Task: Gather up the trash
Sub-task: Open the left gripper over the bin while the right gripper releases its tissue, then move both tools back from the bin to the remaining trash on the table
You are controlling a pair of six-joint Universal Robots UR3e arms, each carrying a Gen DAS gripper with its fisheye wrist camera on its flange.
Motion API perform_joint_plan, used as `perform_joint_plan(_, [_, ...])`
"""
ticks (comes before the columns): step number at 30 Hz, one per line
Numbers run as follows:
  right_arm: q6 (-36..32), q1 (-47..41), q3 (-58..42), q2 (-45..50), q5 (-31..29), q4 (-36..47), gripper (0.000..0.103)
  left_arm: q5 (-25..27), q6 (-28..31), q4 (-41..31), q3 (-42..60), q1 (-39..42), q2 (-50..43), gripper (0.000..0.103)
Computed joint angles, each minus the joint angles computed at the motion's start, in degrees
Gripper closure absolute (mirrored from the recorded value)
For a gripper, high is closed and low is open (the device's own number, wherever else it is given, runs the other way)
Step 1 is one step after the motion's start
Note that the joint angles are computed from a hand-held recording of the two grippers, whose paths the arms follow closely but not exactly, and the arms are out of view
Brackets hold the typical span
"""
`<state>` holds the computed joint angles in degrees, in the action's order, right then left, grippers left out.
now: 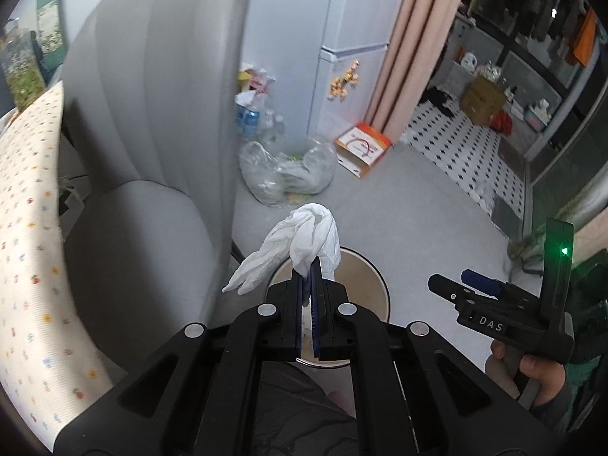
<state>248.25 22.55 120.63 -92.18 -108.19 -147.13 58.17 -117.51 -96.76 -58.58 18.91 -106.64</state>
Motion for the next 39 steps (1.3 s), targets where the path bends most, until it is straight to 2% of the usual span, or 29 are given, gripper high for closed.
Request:
perform_joint_plan(9, [2.0, -1.5, 5.4, -5.0, -1.2, 0.1, 0.026, 1.4, -0.9, 1.5, -3.3, -5.2, 0.9, 0.099])
perform_joint_plan(16, [3.0, -2.1, 8.2, -9.1, -2.2, 1.4, 0.025, 2.3, -0.6, -0.7, -3.0, -7.9, 0.4, 0.097])
perform_joint_plan(18, [3.2, -2.2, 8.7, -9.9, -2.4, 1.9, 0.025, 3.4, -0.7, -1.6, -2.4, -8.8, -0.2, 0.079])
perform_joint_plan(19, [3.2, -2.4, 8.8, -10.3, -2.4, 2.2, 0.024, 3.7, -0.7, -1.7, -2.7, -8.9, -0.1, 0.055])
perform_joint_plan(20, [3.3, -2.3, 9.0, -10.5, -2.5, 2.3, 0.024, 3.5, -0.5, -1.4, -3.3, -8.8, 0.3, 0.041])
perform_joint_plan(23, [3.2, -2.4, 8.9, -11.0, -2.6, 2.9, 0.024, 3.0, 0.3, -1.1, -4.3, -7.6, 1.5, 0.031])
perform_joint_plan(27, [3.2, -1.8, 7.4, -9.7, -2.9, 2.5, 0.022, 3.2, 0.0, 4.3, -8.3, -5.8, 5.0, 0.017])
perform_joint_plan(29, [3.3, -1.1, 6.0, -8.4, -3.2, 2.3, 0.020, 2.6, 0.7, 4.6, -8.3, -4.2, 5.9, 0.014])
perform_joint_plan(33, [3.1, 0.9, 1.8, -5.4, -4.4, 3.0, 0.012, 0.8, 0.0, -3.1, -1.0, -0.1, 4.1, 0.013])
perform_joint_plan(34, [3.1, 1.5, 0.3, -4.7, -5.1, 3.6, 0.008, -0.4, -0.1, -5.4, 1.1, 1.3, 3.7, 0.010])
perform_joint_plan(39, [3.1, 5.0, -5.8, -1.6, -9.2, 4.9, 0.008, -4.7, 2.4, -12.7, 8.5, 7.3, 2.6, 0.008])
